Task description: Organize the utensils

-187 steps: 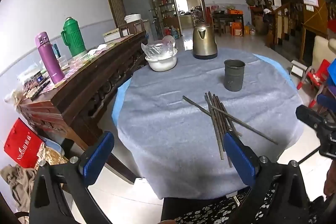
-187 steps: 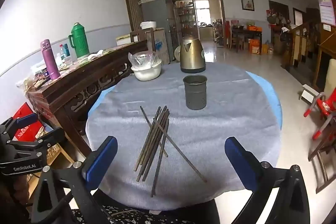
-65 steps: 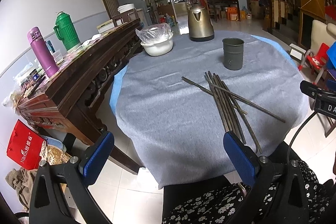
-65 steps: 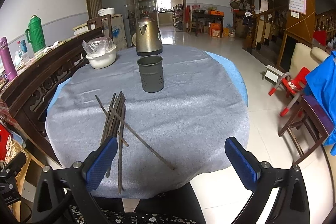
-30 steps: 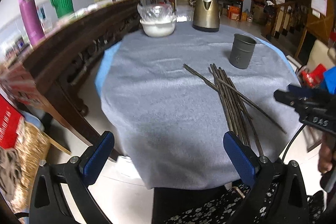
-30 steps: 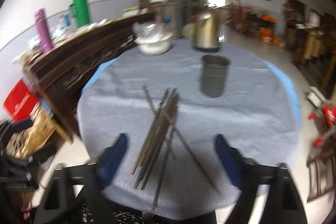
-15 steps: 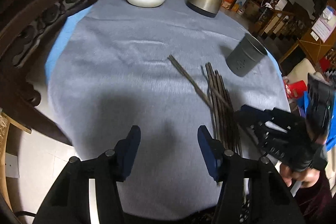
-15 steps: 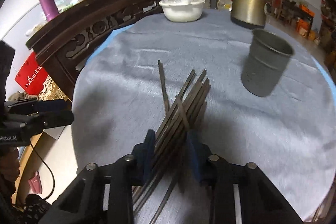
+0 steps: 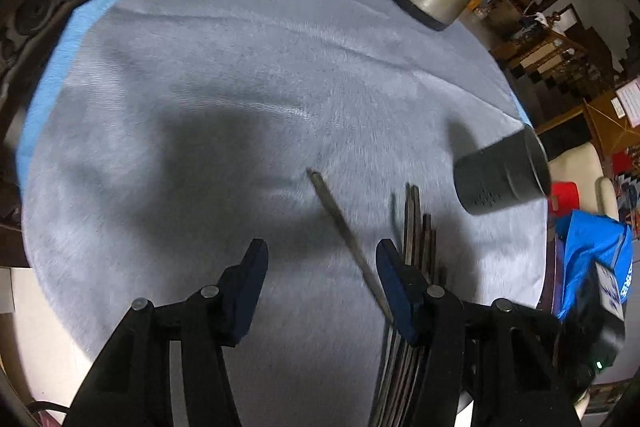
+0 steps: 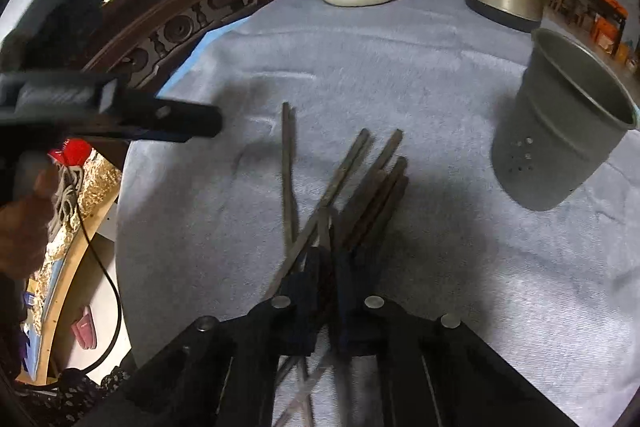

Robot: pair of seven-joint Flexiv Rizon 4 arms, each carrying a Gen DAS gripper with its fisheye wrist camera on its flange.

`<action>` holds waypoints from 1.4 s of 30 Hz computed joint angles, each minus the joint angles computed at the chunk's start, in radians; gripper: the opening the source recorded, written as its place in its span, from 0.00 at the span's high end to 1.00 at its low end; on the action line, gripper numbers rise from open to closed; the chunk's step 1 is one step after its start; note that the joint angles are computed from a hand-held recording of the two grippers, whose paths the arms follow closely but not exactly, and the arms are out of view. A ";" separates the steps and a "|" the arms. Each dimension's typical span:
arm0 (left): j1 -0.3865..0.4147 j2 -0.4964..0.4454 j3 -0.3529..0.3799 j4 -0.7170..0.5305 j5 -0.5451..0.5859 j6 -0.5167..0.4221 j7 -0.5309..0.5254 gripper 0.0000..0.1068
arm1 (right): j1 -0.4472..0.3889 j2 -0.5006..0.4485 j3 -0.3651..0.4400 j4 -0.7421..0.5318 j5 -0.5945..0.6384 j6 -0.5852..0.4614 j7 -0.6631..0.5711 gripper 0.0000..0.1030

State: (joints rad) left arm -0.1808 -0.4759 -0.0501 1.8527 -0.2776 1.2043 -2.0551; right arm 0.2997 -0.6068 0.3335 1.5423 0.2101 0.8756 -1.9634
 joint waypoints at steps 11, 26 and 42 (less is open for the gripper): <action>-0.002 -0.121 0.003 -0.163 -0.013 -0.137 -0.077 0.75 | -0.118 0.032 0.028 -0.043 0.176 0.015 -0.041 0.94; -0.046 -0.065 0.055 -0.158 0.077 -0.048 -0.151 0.92 | -0.198 0.094 0.056 -0.084 0.378 0.165 -0.149 0.94; -0.142 0.031 0.194 -0.321 0.500 -0.061 -0.350 0.95 | -0.226 0.071 0.109 -0.243 0.554 0.374 -0.179 0.94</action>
State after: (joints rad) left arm -0.3224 -0.4445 0.1436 1.5318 0.2222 1.1435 -2.4048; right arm 0.0737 -0.5355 0.4429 1.2996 0.7642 1.2495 -2.1424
